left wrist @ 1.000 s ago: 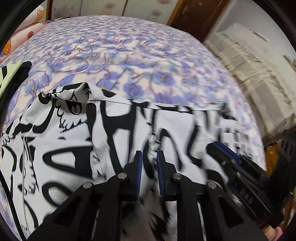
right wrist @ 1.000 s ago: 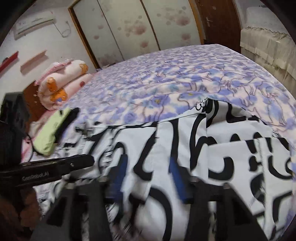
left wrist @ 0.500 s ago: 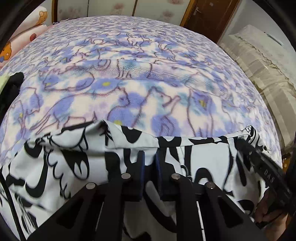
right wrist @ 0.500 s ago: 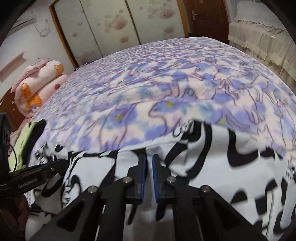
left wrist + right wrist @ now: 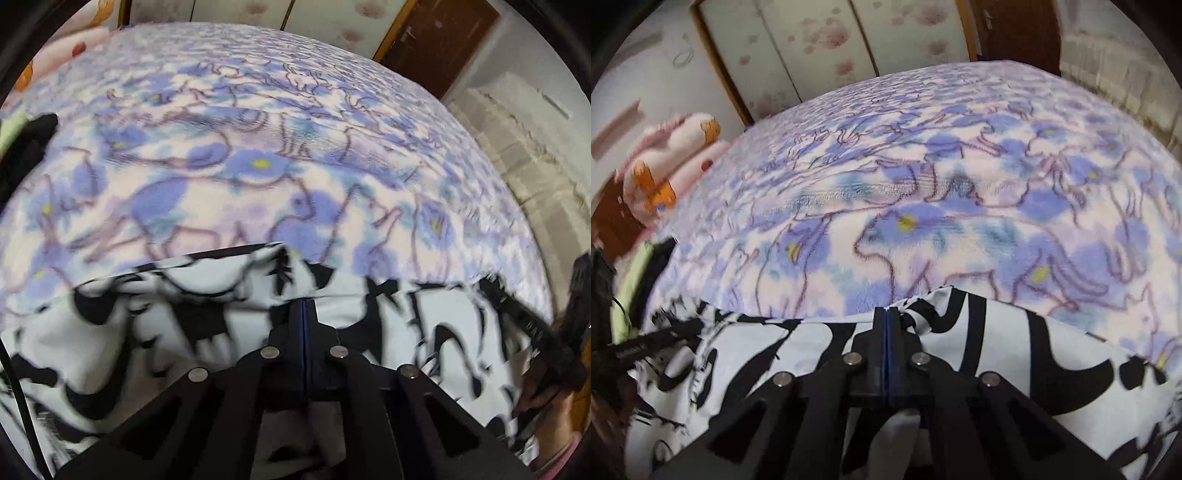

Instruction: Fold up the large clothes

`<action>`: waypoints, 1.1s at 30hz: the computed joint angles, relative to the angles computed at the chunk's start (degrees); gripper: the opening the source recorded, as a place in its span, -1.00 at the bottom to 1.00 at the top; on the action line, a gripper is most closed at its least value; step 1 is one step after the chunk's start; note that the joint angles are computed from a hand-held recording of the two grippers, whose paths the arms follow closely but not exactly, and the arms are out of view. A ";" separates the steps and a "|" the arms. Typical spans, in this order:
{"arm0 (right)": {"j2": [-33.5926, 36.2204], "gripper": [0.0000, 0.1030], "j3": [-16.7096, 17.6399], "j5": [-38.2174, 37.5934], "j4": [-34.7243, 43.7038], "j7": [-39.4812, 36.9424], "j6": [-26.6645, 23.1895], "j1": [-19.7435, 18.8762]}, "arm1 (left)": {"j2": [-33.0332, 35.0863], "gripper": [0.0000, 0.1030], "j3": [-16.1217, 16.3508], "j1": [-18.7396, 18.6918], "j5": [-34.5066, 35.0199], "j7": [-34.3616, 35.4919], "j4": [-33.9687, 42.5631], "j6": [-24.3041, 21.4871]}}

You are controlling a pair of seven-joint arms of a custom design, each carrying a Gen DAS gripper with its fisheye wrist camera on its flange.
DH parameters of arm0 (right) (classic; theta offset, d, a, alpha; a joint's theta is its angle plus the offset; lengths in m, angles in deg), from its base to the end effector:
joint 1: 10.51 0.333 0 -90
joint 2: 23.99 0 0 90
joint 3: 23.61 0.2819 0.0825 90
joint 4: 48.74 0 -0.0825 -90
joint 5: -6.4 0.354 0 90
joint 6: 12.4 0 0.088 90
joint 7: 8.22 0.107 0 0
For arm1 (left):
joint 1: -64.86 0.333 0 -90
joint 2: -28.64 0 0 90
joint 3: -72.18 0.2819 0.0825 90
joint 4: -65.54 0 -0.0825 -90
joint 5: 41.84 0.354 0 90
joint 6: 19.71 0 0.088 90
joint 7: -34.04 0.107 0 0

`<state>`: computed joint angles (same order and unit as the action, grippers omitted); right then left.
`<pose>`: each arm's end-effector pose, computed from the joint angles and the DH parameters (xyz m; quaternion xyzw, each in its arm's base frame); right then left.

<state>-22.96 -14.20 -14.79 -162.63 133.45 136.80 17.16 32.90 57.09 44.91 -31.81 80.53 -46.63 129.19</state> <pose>0.4551 0.3527 0.4991 -0.6717 0.6682 -0.1383 0.2885 0.4814 -0.3378 0.4825 -0.6879 0.6672 -0.2734 0.0829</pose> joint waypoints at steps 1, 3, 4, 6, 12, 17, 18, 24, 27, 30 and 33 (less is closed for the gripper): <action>0.36 -1.00 0.17 -1.48 0.99 0.24 -1.59 0.24 | -0.63 -0.98 0.18 -0.09 1.33 -0.71 -0.29 -1.15; 0.48 -1.00 0.26 -2.57 1.63 -0.33 -3.22 0.55 | -1.49 -0.97 0.58 -0.43 7.44 -5.02 0.39 -6.39; 0.27 -1.00 0.22 -2.69 1.50 -0.27 -3.33 0.59 | -2.18 -0.97 0.69 -0.11 8.08 -5.39 -0.03 -7.39; -0.42 -1.00 0.18 -2.36 1.22 0.23 -4.05 0.54 | -4.27 -0.97 1.07 1.06 7.14 -6.02 -1.91 -7.79; -2.64 -1.00 1.77 -11.49 3.73 6.77 -23.00 1.66 | -10.22 -0.97 1.44 4.09 6.55 -6.62 -6.20 -11.74; -10.48 -1.00 3.09 -11.32 -0.94 11.51 -31.96 0.29 | -15.83 -0.97 1.40 6.20 4.21 -3.26 -11.15 -12.97; -11.60 -1.00 3.77 -11.91 -1.14 11.87 -34.45 0.04 | -16.97 -0.97 1.28 6.60 4.12 -3.20 -11.99 -13.95; -18.76 -1.00 6.73 -9.52 -4.20 16.91 -44.34 -0.55 | -25.37 -0.71 2.94 6.88 -5.24 -0.90 -19.56 -13.78; -21.15 -1.00 8.62 -6.54 -5.04 20.79 -47.94 -0.10 | -29.68 -0.66 2.17 6.93 -6.13 0.81 -22.44 -15.32; -23.54 -1.00 11.18 -3.97 -6.04 25.27 -50.84 1.32 | -34.34 -0.62 2.27 6.15 -8.29 2.36 -25.50 -18.24; -24.21 -0.95 13.48 -1.68 -5.48 28.07 -53.83 3.33 | -40.53 -0.62 3.26 4.74 -12.25 3.80 -29.44 -23.22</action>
<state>-47.17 -0.72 -16.47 -168.11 161.53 82.97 20.48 -7.63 60.34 49.65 -44.06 84.34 -76.07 105.97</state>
